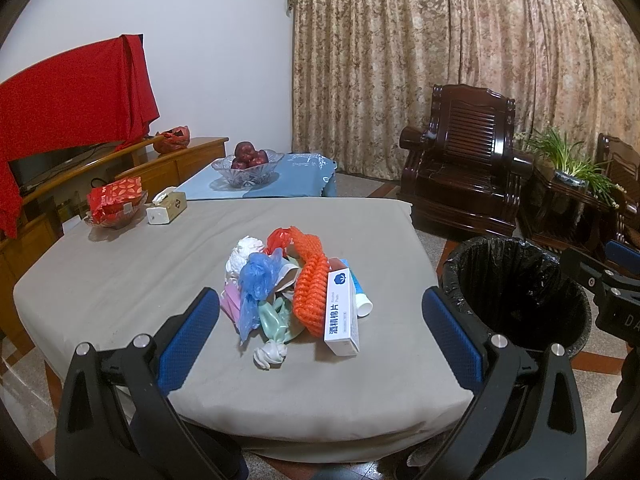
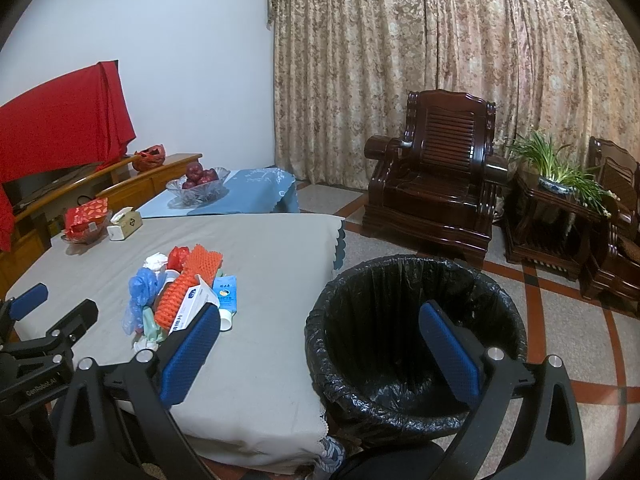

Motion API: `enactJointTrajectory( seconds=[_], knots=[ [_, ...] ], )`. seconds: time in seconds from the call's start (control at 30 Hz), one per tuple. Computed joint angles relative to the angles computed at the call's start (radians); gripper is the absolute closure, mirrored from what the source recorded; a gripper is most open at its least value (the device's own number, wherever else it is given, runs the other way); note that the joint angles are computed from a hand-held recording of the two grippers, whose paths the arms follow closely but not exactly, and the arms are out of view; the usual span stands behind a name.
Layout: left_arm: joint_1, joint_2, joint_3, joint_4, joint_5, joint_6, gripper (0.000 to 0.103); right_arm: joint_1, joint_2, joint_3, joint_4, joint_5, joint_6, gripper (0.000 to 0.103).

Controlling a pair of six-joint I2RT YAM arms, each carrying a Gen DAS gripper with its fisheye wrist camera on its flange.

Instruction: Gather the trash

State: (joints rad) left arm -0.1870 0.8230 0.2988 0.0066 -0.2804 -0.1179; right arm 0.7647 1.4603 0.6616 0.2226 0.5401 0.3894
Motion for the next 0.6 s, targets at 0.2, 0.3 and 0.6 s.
enactJointTrajectory(
  seconds=[0.2,0.3,0.6],
  knots=[
    [0.070,0.015,-0.006,0.029,0.056,0.034,0.005,0.010,-0.007,0.020,-0.033,0.007,0.007,0.006],
    [0.012,0.003,0.000,0.003,0.012,0.006,0.005,-0.011,0.010,-0.015,0.024,-0.010,-0.005,0.006],
    [0.103,0.012,-0.008,0.030,0.092,0.048,0.005,-0.017,0.015,-0.023,0.041,-0.015,-0.009,0.006]
  ],
)
